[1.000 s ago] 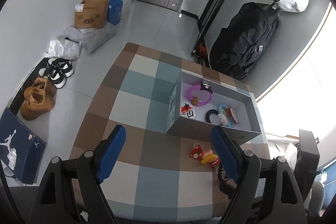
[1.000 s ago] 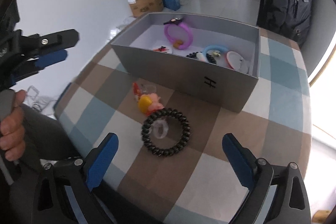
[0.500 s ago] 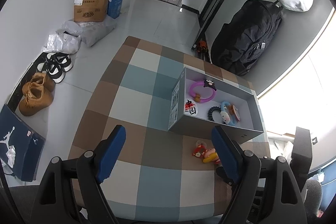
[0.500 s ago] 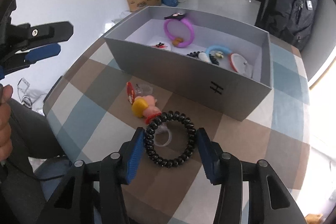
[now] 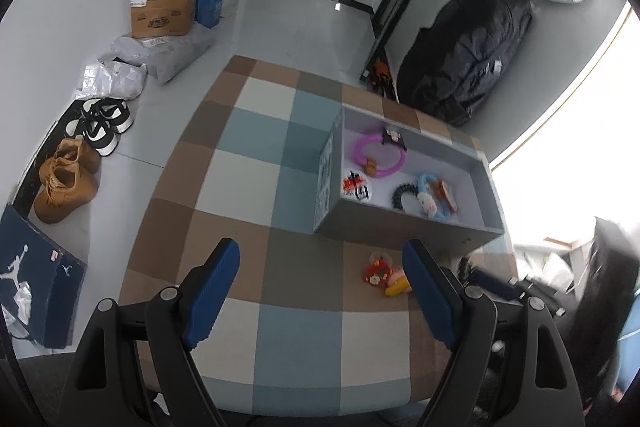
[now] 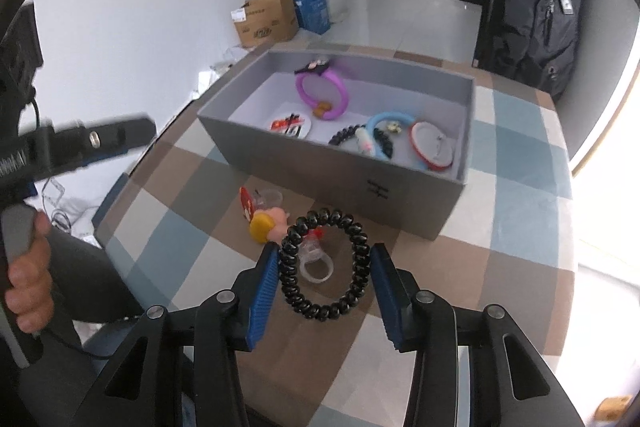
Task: Organize jewelry
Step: 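Grasp the black coil bracelet with the right gripper, then lift the coil bracelet with the right gripper while the left gripper grasps the clear red-capped charm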
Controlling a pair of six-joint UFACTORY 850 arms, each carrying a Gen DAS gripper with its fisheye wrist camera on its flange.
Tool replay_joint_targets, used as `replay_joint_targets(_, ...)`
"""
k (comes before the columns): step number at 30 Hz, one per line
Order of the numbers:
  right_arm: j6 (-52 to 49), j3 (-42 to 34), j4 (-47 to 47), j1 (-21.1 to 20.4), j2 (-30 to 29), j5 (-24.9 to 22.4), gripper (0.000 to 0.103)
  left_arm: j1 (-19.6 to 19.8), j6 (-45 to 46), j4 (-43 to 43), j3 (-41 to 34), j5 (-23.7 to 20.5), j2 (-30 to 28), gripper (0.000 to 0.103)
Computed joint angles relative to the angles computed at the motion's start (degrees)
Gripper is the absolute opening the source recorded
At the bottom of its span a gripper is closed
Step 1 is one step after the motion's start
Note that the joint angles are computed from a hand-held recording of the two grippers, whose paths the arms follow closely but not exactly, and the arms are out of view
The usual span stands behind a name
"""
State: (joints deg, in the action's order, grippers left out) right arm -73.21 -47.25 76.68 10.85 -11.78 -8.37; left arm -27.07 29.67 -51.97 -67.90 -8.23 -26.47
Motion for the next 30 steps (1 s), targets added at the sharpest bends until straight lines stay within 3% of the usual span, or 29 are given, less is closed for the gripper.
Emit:
replay_joint_targets(10, -9.0, 2.0, 12.5, -3.2, 3.2, -1.5, 0.043, -1.6, 19.3, -14.1, -0.5, -8.1, -1.7, 0.08)
replay_joint_targets(21, -13.0, 3.8, 19.8, -7.3, 5.9, -4.8, 0.043, -4.9, 12.9, -7.3, -4.8, -13.2, -5.6, 0.079)
replay_joint_targets(24, -14.3, 4.3, 21.4, -8.2, 6.5, -5.7, 0.043, -5.0, 9.2, -5.9, -6.4, -14.5, -7.0, 0.069)
replay_joint_targets(30, -13.7, 4.9, 21.7, -9.5, 7.3, -6.7, 0.043, -7.1, -8.2, 10.0, -9.1, -11.3, -8.6, 0.068)
